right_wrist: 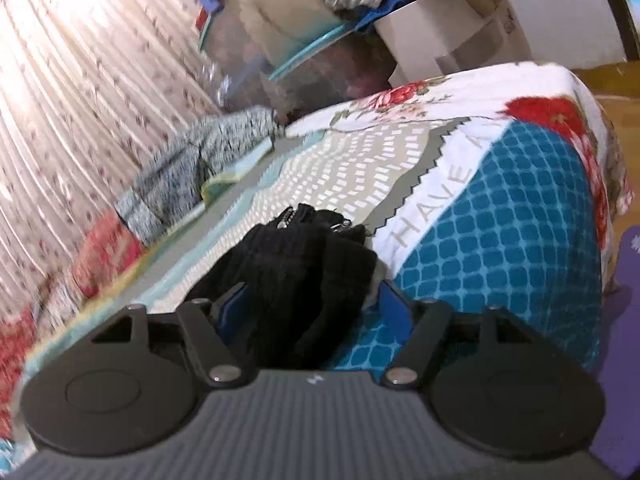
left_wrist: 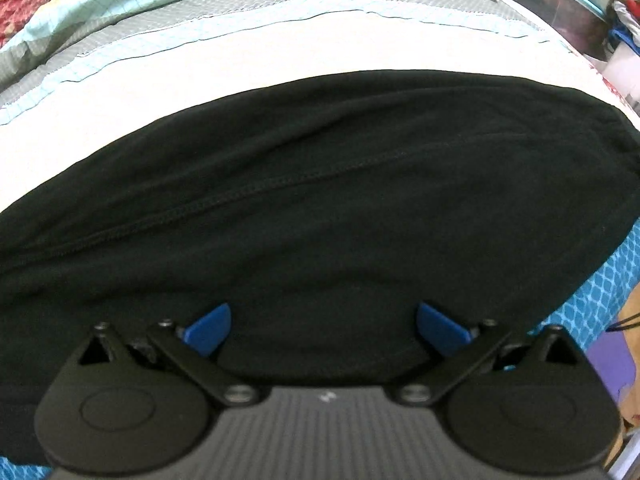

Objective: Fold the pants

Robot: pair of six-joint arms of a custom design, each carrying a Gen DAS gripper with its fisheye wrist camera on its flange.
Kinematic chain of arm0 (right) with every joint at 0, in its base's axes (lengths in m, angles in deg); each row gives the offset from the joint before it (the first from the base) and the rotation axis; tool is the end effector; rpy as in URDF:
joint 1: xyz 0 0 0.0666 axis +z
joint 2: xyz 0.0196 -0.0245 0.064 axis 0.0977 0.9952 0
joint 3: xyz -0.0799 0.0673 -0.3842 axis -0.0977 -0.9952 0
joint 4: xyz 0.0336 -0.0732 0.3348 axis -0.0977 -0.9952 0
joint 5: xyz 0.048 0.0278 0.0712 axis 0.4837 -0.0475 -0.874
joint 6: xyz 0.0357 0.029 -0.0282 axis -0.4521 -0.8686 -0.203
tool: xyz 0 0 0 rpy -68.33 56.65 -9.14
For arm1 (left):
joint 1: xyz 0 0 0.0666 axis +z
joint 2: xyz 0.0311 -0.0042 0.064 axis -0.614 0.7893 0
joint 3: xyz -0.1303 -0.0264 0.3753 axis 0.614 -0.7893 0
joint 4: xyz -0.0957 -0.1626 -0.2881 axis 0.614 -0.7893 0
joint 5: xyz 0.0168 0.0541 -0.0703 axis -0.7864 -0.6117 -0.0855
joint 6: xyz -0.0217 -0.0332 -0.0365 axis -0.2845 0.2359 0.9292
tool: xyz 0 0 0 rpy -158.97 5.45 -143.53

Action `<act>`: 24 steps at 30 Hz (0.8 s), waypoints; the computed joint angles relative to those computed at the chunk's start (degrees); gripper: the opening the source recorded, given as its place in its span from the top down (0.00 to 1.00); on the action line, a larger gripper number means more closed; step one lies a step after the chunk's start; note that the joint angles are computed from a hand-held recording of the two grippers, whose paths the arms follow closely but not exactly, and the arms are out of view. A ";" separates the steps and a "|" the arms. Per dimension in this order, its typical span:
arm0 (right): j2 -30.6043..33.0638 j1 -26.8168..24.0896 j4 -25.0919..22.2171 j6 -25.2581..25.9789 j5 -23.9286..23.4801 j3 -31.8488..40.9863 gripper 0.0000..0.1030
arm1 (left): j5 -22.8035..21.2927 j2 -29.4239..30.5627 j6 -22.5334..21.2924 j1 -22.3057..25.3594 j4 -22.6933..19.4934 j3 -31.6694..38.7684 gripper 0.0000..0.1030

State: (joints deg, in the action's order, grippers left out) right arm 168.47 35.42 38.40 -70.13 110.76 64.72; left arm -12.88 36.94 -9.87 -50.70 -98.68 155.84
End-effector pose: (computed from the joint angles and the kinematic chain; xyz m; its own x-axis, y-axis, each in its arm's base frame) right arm 0.3813 0.1887 0.3465 -0.0768 0.6917 -0.7181 0.5292 0.6387 0.5586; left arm 0.5209 -0.1243 0.3889 -0.8104 0.3846 -0.4420 0.4478 0.8930 -0.0440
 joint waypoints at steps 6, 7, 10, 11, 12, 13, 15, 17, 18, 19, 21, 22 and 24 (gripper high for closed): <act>-0.02 1.10 3.06 7.77 -4.18 3.19 0.89 | 10.47 1.73 2.53 2.46 -7.46 8.52 0.23; 0.40 1.95 3.56 10.93 -4.28 4.46 0.89 | 13.57 2.47 3.74 2.67 -8.67 11.33 0.23; 2.93 4.93 4.63 19.46 -5.63 9.05 0.90 | 20.68 5.10 4.86 1.91 -11.40 19.79 0.16; 4.07 5.96 4.55 21.55 -6.18 10.69 0.90 | 22.36 6.28 5.24 1.27 -12.45 22.98 0.07; 4.95 6.76 4.23 22.80 -6.52 11.94 0.90 | 23.89 7.79 5.71 0.64 -14.05 26.40 0.00; 6.05 7.63 3.69 24.13 -6.97 13.45 0.90 | 25.86 9.77 6.01 -0.14 -16.49 30.48 0.00; 7.89 8.91 2.05 26.35 -7.64 16.09 0.90 | 27.32 12.74 4.96 -1.93 -20.69 36.32 0.00; 9.82 9.92 -0.50 28.91 -8.02 18.85 0.90 | 24.70 13.99 3.57 -4.36 -21.76 38.43 0.00; 10.78 10.46 -1.48 30.38 -8.15 20.07 0.90 | 24.13 14.39 1.87 -4.93 -22.76 39.10 0.00; 11.33 10.85 -2.26 31.36 -8.30 20.76 0.90 | 23.40 14.79 0.15 -5.74 -23.76 39.52 0.00; 12.77 11.92 -3.86 34.91 -7.26 22.31 0.90 | 21.22 15.84 -0.60 -6.67 -25.32 40.61 0.00; 13.40 12.46 -4.36 37.12 -6.58 22.83 0.90 | 20.45 16.84 0.23 -7.03 -26.66 41.95 0.00; 14.30 13.26 -4.88 40.61 -5.83 23.50 0.90 | 20.77 17.95 2.73 -6.94 -28.36 42.44 0.00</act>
State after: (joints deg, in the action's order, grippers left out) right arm 182.78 48.67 33.52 -29.52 104.94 88.21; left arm 7.89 54.89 -7.14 -57.64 -127.04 198.28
